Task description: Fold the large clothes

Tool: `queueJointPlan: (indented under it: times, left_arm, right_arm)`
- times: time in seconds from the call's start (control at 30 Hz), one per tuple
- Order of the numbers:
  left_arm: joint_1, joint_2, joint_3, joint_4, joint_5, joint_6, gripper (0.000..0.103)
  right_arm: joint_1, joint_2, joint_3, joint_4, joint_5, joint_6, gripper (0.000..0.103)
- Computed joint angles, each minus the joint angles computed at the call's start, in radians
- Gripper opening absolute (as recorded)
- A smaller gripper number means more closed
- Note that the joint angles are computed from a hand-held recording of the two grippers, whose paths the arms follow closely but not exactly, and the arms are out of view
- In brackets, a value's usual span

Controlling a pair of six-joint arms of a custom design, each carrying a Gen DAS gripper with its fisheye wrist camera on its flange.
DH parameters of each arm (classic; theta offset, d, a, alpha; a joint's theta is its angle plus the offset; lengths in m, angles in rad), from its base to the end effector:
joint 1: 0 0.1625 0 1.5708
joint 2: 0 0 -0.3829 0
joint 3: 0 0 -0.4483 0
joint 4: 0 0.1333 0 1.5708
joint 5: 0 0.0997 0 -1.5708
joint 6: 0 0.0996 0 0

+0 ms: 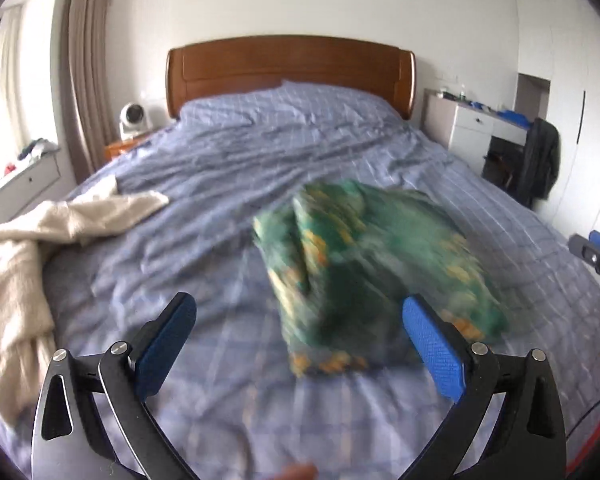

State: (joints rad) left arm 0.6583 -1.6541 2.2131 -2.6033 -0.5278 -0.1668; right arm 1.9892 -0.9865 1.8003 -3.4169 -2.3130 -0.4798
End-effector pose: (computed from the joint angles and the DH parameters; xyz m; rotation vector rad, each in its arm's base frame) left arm -0.2295 -0.4548 0.3071 0.5233 2.1848 -1.1176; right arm 0.3176 -0.5518 0.2040 0.4988 -2.1136 1.1774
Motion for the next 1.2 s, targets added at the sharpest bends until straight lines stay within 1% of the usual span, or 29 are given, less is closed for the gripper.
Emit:
queueJointPlan:
  times: [0.03, 0.07, 0.1, 0.13, 0.17, 0.2, 0.27, 0.3, 0.37, 0.43, 0.53, 0.63, 0.7, 0.8, 0.87, 0.97, 1.1, 1.2]
  left_arm:
    - [-0.012, 0.019, 0.001, -0.019, 0.022, -0.013, 0.103]
    - [-0.024, 0.023, 0.010, -0.023, 0.038, -0.031, 0.103]
    - [-0.033, 0.026, 0.016, -0.018, 0.037, -0.054, 0.103]
    - [-0.041, 0.019, 0.021, 0.014, 0.022, -0.091, 0.103]
    - [-0.050, 0.012, 0.024, 0.054, 0.012, -0.134, 0.103]
    - [-0.061, 0.009, 0.028, 0.085, 0.015, -0.174, 0.103]
    - [-0.106, 0.011, 0.025, 0.213, 0.058, -0.303, 0.103]
    - [-0.128, -0.011, 0.035, 0.280, 0.070, -0.357, 0.103]
    - [-0.158, -0.031, 0.045, 0.354, 0.085, -0.422, 0.103]
    - [-0.187, -0.042, 0.049, 0.418, 0.104, -0.495, 0.103]
    - [-0.208, -0.041, 0.042, 0.479, 0.143, -0.563, 0.103]
    - [-0.222, -0.037, 0.023, 0.612, 0.171, -0.657, 0.103]
    - [-0.221, -0.037, 0.016, 0.665, 0.160, -0.692, 0.103]
    - [-0.212, -0.043, 0.005, 0.715, 0.109, -0.751, 0.103]
    - [-0.216, -0.045, 0.002, 0.749, 0.102, -0.785, 0.103]
    - [-0.228, -0.045, 0.008, 0.734, 0.091, -0.753, 0.103]
    - [-0.254, -0.032, -0.006, 0.785, 0.100, -0.762, 0.103]
    - [-0.261, -0.026, -0.024, 0.826, 0.085, -0.783, 0.103]
  right_arm:
    - [0.010, -0.016, 0.011, 0.033, -0.021, 0.039, 0.102]
    - [0.016, -0.049, 0.039, 0.074, -0.015, 0.083, 0.102]
    - [0.010, -0.078, 0.067, 0.089, -0.001, 0.105, 0.102]
    - [0.018, -0.092, 0.084, 0.096, -0.019, 0.118, 0.102]
    - [0.028, -0.088, 0.085, 0.083, -0.051, 0.106, 0.102]
    - [0.025, -0.080, 0.082, 0.056, -0.067, 0.069, 0.102]
    - [0.045, -0.092, 0.107, 0.033, -0.106, 0.021, 0.102]
    - [0.051, -0.097, 0.114, 0.036, -0.112, 0.011, 0.102]
    - [0.065, -0.122, 0.143, 0.060, -0.120, 0.021, 0.102]
    - [0.074, -0.148, 0.168, 0.082, -0.109, 0.034, 0.102]
    - [0.083, -0.163, 0.186, 0.108, -0.118, 0.051, 0.102]
    - [0.088, -0.170, 0.195, 0.129, -0.124, 0.066, 0.102]
    - [0.094, -0.180, 0.204, 0.143, -0.125, 0.076, 0.102]
    - [0.103, -0.187, 0.213, 0.146, -0.136, 0.074, 0.102]
    - [0.106, -0.198, 0.223, 0.165, -0.138, 0.089, 0.102]
    - [0.108, -0.218, 0.238, 0.210, -0.135, 0.123, 0.102]
    - [0.109, -0.235, 0.250, 0.262, -0.134, 0.162, 0.102]
    - [0.113, -0.241, 0.254, 0.270, -0.133, 0.172, 0.102]
